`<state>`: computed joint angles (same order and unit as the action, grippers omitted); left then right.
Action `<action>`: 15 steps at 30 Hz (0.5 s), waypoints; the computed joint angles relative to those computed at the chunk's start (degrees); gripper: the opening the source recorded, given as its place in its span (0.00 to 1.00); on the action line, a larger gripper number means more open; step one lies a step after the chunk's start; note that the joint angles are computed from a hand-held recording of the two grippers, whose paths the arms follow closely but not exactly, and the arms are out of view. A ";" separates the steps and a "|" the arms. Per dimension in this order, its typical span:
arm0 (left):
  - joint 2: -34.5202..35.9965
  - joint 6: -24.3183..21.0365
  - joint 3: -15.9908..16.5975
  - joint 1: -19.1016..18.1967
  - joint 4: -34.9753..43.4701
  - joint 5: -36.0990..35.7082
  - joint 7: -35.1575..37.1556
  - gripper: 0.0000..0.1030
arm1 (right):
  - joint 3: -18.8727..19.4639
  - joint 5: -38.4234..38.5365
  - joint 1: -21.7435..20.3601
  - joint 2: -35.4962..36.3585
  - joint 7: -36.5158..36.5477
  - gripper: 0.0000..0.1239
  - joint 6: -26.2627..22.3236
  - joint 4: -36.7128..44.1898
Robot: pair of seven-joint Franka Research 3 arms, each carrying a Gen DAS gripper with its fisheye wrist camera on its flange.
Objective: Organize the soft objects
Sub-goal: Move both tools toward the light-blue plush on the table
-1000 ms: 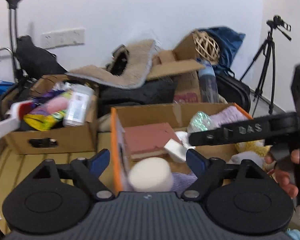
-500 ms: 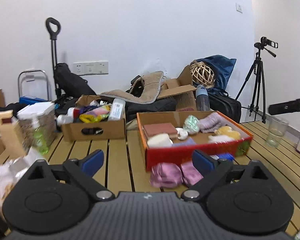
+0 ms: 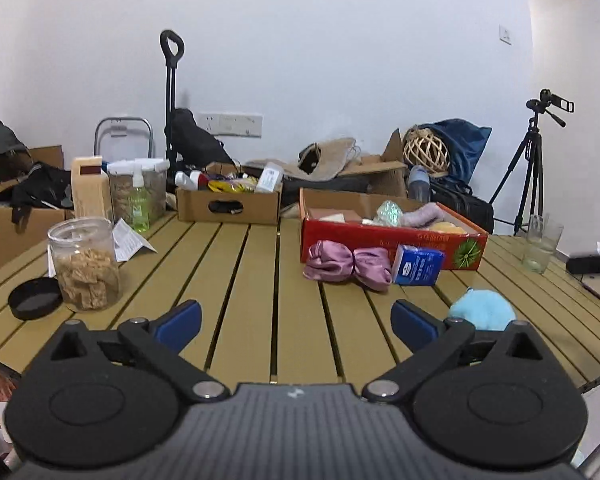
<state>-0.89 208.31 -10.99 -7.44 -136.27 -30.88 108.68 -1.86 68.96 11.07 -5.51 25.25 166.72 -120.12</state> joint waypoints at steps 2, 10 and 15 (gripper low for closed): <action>-1.06 -0.10 0.77 0.40 -1.40 6.25 -5.73 1.00 | 0.33 2.41 0.76 -1.09 -1.45 0.68 1.54 -1.74; 4.21 -1.16 0.51 -1.18 3.31 7.60 -6.22 1.00 | 0.80 10.61 2.59 1.34 -10.41 0.70 4.61 -0.90; 9.96 -5.28 3.14 -3.54 10.00 13.45 -7.65 1.00 | 2.38 8.74 0.44 10.15 -6.28 0.69 3.66 6.94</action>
<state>9.06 203.03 -7.85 -10.98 -126.27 -17.43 101.03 0.52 77.70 11.51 4.64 18.96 170.38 -113.18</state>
